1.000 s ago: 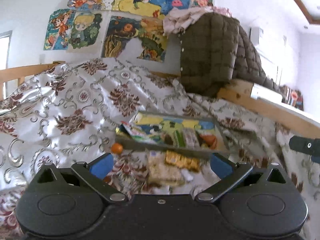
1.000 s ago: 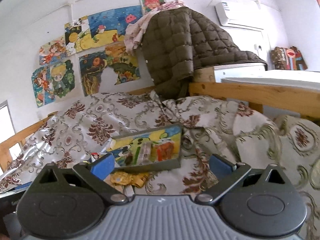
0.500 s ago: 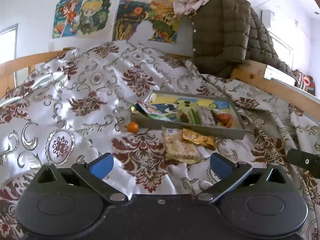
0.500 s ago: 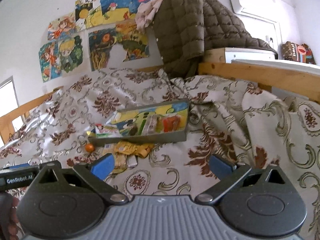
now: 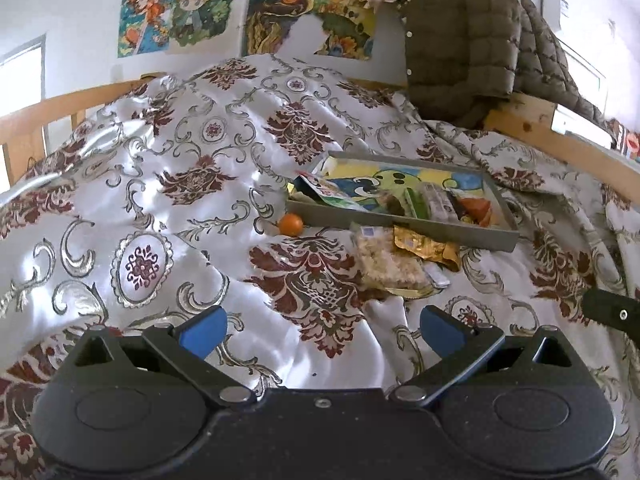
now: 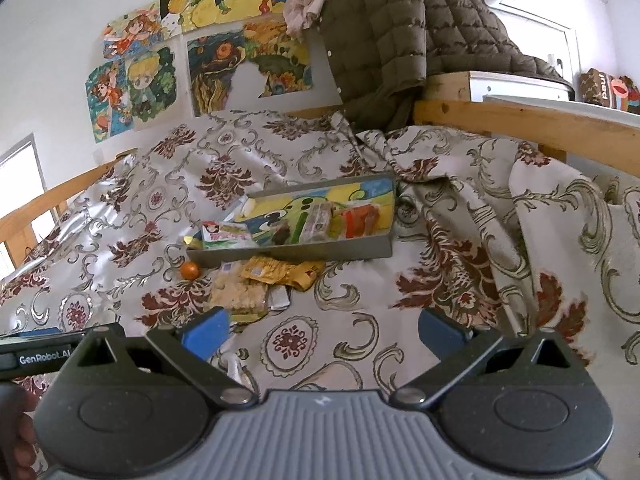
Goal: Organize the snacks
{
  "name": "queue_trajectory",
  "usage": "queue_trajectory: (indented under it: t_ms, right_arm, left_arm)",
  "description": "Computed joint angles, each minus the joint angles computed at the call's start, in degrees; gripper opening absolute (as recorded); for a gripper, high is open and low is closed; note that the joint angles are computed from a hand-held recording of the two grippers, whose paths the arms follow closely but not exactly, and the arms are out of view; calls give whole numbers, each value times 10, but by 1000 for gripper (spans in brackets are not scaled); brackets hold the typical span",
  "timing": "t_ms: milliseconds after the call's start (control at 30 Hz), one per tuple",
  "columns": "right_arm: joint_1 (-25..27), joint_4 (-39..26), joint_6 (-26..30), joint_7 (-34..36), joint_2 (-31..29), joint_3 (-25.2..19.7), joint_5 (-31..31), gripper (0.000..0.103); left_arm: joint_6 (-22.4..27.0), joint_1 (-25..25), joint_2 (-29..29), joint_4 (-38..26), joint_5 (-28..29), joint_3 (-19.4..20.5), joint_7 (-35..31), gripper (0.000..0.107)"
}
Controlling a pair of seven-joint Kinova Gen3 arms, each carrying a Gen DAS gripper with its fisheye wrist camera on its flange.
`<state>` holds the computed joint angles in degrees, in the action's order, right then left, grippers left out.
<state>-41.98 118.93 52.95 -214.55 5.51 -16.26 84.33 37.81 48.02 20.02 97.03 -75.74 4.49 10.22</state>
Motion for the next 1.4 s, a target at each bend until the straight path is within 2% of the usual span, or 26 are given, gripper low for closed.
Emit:
queue_trajectory:
  t_ms: [200, 633, 733, 833, 1000, 1200, 1400]
  right_arm:
    - [8, -9, -23, 12, 8, 6, 2, 103]
    - [24, -40, -73, 56, 42, 31, -19, 103]
    - [24, -41, -80, 55, 45, 35, -11, 103]
    - [25, -40, -90, 51, 49, 37, 3, 103]
    - [30, -46, -107, 58, 56, 40, 12, 103]
    - [35, -47, -121, 35, 61, 42, 27, 103]
    - [42, -57, -136, 35, 74, 47, 41, 103]
  left_arm:
    - [14, -3, 10, -18, 38, 2, -31, 102]
    - [29, 8, 30, -48, 111, -19, -85, 102]
    - [30, 16, 31, -48, 110, -29, -79, 102]
    - [31, 30, 30, -41, 76, -43, -39, 102]
    - [43, 25, 33, -48, 58, -37, -26, 102]
    - [49, 3, 43, -70, 105, -28, -64, 102]
    - [43, 3, 51, -85, 116, -43, -77, 102]
